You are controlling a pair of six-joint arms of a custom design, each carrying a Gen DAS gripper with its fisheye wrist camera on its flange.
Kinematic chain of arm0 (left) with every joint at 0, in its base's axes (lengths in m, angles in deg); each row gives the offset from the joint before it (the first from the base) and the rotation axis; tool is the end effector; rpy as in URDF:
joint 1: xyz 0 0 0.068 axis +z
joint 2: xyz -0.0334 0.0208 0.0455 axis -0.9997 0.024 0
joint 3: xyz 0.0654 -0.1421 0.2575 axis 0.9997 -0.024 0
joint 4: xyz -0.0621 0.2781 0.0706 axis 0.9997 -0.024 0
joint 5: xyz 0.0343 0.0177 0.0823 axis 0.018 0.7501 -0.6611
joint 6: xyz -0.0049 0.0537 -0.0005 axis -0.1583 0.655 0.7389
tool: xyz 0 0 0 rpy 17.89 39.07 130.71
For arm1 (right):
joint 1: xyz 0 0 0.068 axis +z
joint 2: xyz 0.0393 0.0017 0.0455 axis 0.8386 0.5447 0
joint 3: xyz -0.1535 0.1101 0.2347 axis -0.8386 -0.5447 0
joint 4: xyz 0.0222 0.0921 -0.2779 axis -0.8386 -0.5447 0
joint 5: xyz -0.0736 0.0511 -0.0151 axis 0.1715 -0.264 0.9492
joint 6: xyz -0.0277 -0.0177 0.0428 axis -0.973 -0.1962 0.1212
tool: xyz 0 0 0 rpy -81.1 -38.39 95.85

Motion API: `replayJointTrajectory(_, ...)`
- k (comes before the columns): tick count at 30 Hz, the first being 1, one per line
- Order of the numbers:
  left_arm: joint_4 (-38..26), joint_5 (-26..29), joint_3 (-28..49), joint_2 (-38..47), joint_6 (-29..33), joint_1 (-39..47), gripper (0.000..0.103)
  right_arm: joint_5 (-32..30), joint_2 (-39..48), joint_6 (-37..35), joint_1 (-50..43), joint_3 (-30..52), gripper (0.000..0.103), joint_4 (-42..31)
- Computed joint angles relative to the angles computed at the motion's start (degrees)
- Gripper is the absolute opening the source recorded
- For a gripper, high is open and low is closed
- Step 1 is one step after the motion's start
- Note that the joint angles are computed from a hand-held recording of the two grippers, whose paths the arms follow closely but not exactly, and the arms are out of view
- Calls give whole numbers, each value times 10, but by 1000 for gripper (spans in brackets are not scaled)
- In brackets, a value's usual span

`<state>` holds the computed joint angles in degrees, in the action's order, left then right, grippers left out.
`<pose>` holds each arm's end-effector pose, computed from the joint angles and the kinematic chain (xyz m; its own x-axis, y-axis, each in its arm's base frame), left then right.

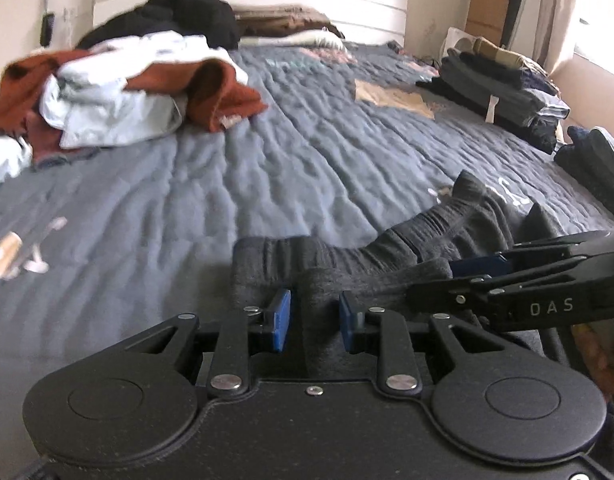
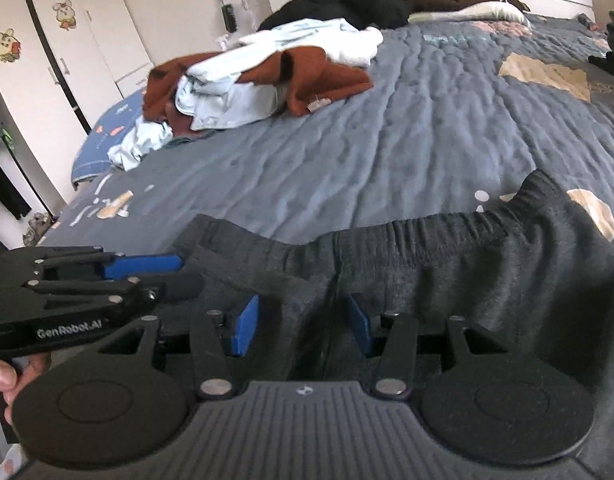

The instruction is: Fold clothes

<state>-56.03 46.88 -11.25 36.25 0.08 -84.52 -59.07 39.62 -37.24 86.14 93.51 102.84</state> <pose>0.3573 0.0042 0.1642 -0.5405 0.3861 -0.7475 0.6754 0.7289 -0.1119 0.2661 0.1425 0.1175 -0.6970 0.1958 -0.6898 -0.0330 0.9522 0.3036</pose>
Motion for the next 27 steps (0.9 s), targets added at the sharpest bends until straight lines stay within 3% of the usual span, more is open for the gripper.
replayJointTrajectory(3, -16, 9, 8, 10, 7, -3, 26, -8, 6, 5, -6, 3, 39, 3)
replayJointTrajectory(5, -18, 23, 8, 5, 13, 1, 9, -16, 2, 9, -11, 0, 10, 4)
replayJointTrajectory(6, -17, 30, 8, 0, 13, 3, 7, -26, -2, 13, -15, -3, 7, 8)
replayJointTrajectory(11, -8, 60, 10, -24, 6, 11, 3, -28, -30, 14, -17, -14, 5, 28)
replayJointTrajectory(15, 13, 36, 25, -16, -11, -10, 3, -19, -28, 2, -21, 8, 5, 26)
replayJointTrajectory(21, 50, -27, 38, 35, -32, -38, 3, -10, 48, -26, -35, 65, 5, 17)
replayJointTrajectory(23, 59, -44, 33, 43, -34, -38, 8, -13, 69, -36, -37, 78, 5, 9)
replayJointTrajectory(26, 68, -41, 18, 26, -46, -23, 31, -15, 56, -33, -35, 72, 15, 1)
replayJointTrajectory(27, 67, -35, 11, 12, -49, -14, 41, -18, 37, -29, -37, 63, 26, -5)
